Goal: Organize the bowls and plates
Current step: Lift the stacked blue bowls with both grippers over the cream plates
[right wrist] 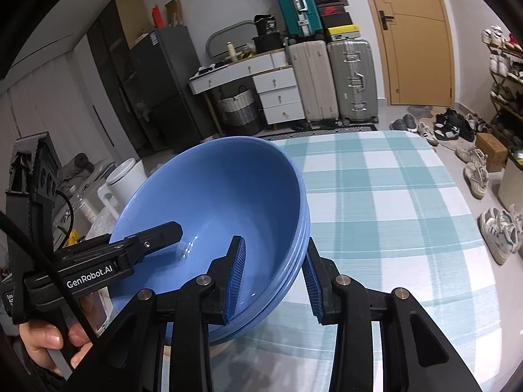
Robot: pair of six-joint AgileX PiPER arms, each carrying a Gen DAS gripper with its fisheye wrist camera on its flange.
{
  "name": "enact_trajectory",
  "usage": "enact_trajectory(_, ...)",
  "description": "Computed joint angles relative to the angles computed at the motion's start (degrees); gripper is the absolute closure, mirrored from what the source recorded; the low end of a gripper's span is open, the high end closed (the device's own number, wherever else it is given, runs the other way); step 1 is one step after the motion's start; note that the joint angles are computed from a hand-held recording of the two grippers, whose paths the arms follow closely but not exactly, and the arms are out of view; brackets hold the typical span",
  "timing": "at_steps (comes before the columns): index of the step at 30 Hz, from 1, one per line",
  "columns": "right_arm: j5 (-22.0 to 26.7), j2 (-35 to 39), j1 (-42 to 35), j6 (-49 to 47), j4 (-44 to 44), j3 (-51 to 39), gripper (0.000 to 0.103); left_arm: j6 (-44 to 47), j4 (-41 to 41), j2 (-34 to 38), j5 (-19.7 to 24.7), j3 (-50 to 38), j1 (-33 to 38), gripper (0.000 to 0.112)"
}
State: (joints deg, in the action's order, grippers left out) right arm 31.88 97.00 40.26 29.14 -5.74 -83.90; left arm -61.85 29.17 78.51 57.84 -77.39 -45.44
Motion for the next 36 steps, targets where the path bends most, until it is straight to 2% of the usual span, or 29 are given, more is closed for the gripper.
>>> enact_trajectory(8,2.22,4.94,4.26,-0.1,0.37,-6.68,0.067,-3.57,3.24,-8.33,5.22,5.64,-0.95,0.077)
enact_trajectory(14,3.68,9.54,6.07,-1.88,2.35,-11.89,0.067,-2.85,2.25,-13.45,5.11,11.12,2.08,0.077)
enact_trajectory(25,5.76,16.23,6.8,-5.16,5.49,-18.78,0.067,2.03,-0.39,-16.73,0.94,18.01,10.36,0.077)
enact_trajectory(36,7.08,20.36,6.39,-7.23,7.3,-21.88,0.067,5.17,-2.8,-13.75,-5.48,21.28,16.54,0.077)
